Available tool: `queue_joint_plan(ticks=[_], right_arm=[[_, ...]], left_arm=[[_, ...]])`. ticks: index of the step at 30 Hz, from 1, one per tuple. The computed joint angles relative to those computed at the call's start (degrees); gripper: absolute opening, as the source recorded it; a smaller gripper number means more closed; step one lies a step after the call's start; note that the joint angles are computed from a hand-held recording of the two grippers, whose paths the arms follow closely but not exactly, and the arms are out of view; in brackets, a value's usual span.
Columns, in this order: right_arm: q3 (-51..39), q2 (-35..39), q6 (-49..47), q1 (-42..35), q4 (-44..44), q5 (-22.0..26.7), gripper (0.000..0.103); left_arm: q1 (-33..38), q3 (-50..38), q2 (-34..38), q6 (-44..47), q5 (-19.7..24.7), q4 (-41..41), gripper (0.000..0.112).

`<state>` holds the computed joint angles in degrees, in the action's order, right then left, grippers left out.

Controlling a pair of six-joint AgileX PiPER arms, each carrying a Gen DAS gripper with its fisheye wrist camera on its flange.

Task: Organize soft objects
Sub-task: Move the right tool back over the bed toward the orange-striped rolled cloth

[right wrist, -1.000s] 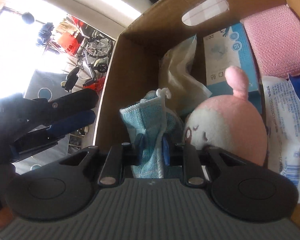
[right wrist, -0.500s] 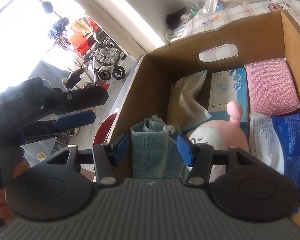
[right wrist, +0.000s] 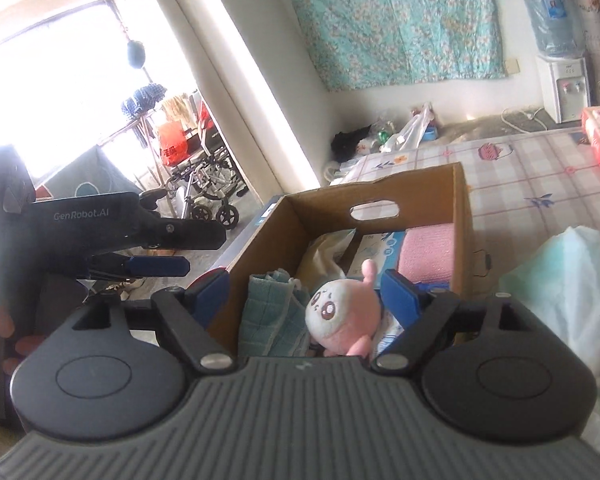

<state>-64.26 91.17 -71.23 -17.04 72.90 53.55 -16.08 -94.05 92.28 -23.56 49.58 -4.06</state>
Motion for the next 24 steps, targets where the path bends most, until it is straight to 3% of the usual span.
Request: queue_joint_plan(ticks=[7,12,17,22,24], right_arm=[[7.76,-4.23,-15.26,-20.58,1.75,6.08,0.084],[9.36,-1.36,-26.45,-35.25,1.83,7.03,0.085],[4.37,8.29,-31.69,-42.0,0.03,0.53,0.085],[-1.21,16.94,-40.07,-40.42,2.0,-8.74,0.084],[-4.19,20.23,-41.61,-39.04,2.29,-9.81,0.083]], left_arm=[[-13.53,7.05,-2.9,-13.53,-9.34,5.7,0.092],[-24.36,5.64,2.22,-23.24,-15.59,12.96,0.092],[-32.52,-7.08,15.3,-22.85,-13.12,17.89,0.092],[-35.04,-21.82,28.8,-20.05,-9.47,15.74,0.087],[-35.26,-25.6,32.24,-19.67,-8.77,15.45,0.083]])
